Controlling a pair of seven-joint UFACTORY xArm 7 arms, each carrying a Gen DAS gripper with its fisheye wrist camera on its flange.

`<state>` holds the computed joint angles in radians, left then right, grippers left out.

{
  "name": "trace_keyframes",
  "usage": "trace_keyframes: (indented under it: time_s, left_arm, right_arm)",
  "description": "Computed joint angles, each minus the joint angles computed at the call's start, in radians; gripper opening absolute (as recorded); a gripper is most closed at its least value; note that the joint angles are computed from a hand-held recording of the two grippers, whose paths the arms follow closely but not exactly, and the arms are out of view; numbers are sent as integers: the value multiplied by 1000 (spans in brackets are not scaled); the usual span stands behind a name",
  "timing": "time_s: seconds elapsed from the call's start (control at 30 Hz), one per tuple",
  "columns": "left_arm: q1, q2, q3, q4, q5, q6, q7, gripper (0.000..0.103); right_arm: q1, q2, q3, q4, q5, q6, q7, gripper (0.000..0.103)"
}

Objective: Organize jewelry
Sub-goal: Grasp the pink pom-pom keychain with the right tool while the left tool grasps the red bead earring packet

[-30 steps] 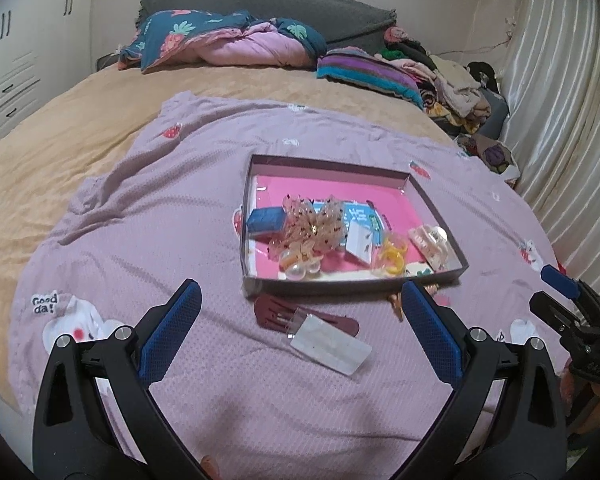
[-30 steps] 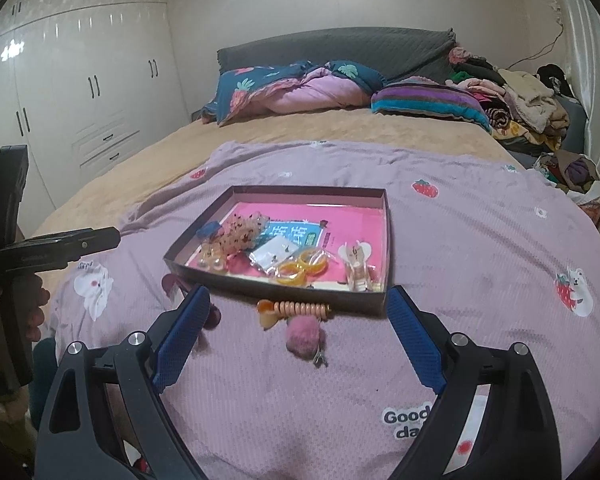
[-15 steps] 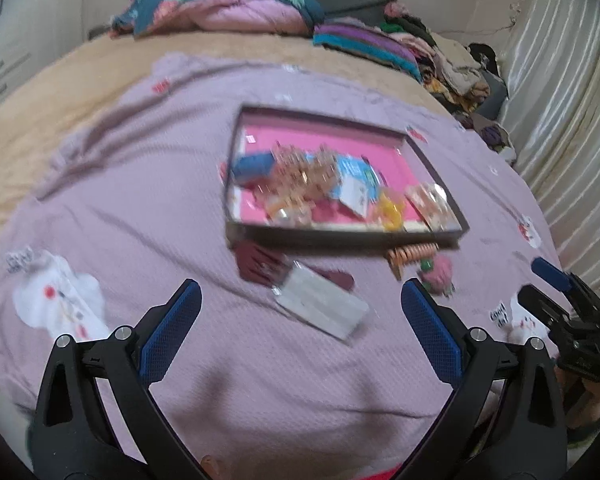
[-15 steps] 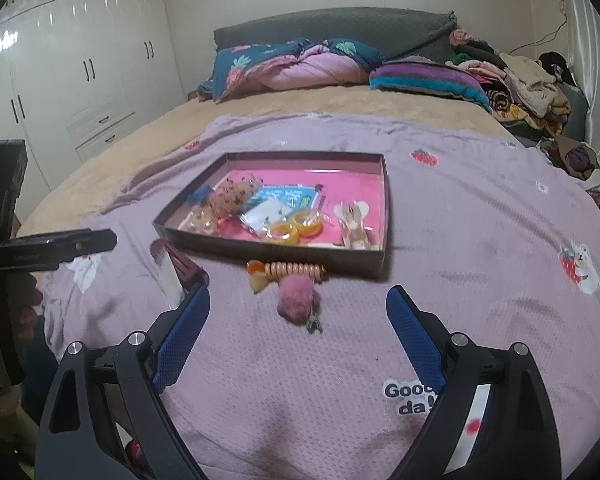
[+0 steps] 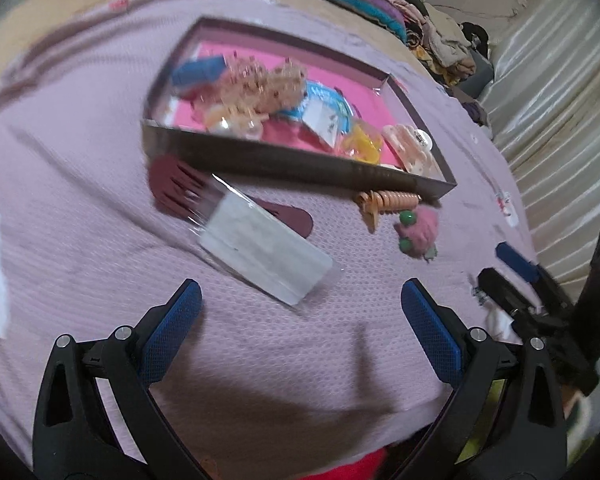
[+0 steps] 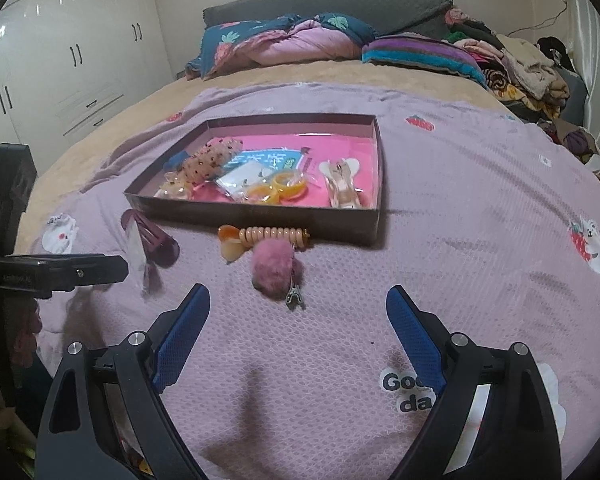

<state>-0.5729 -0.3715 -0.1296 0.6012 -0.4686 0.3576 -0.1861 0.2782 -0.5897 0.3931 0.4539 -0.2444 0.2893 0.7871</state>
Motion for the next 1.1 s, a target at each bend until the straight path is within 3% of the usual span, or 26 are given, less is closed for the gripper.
trace_keyframes:
  time_s: [0.17,0.37,0.5,0.7,0.83,1.1]
  left_arm:
    - [-59,67,67,30,-188,-6,104,93]
    - [-26,97,40,41,-277,-24,138,92]
    - [9,102,8,39,-239,-41,92,80]
    - [31,86,1,16,-172,-45,45,62]
    - [22,68,16,-1,-165,-45,63,59]
    - [4,36,24,-30,-137,-50,66,55]
  right_arm:
    - [4,37,-11,3,3,-19,-9,89]
    - [7,126,-36,30,17,-72,-33,88]
    - [32,211,-77,67,46,-93,-71,79]
    - [85,339,-145,138,127,-118,-156,58]
    - [64,362,-123,154,91,-121,-146,32]
    - [86,310,-120,98,113,-138,-154,28]
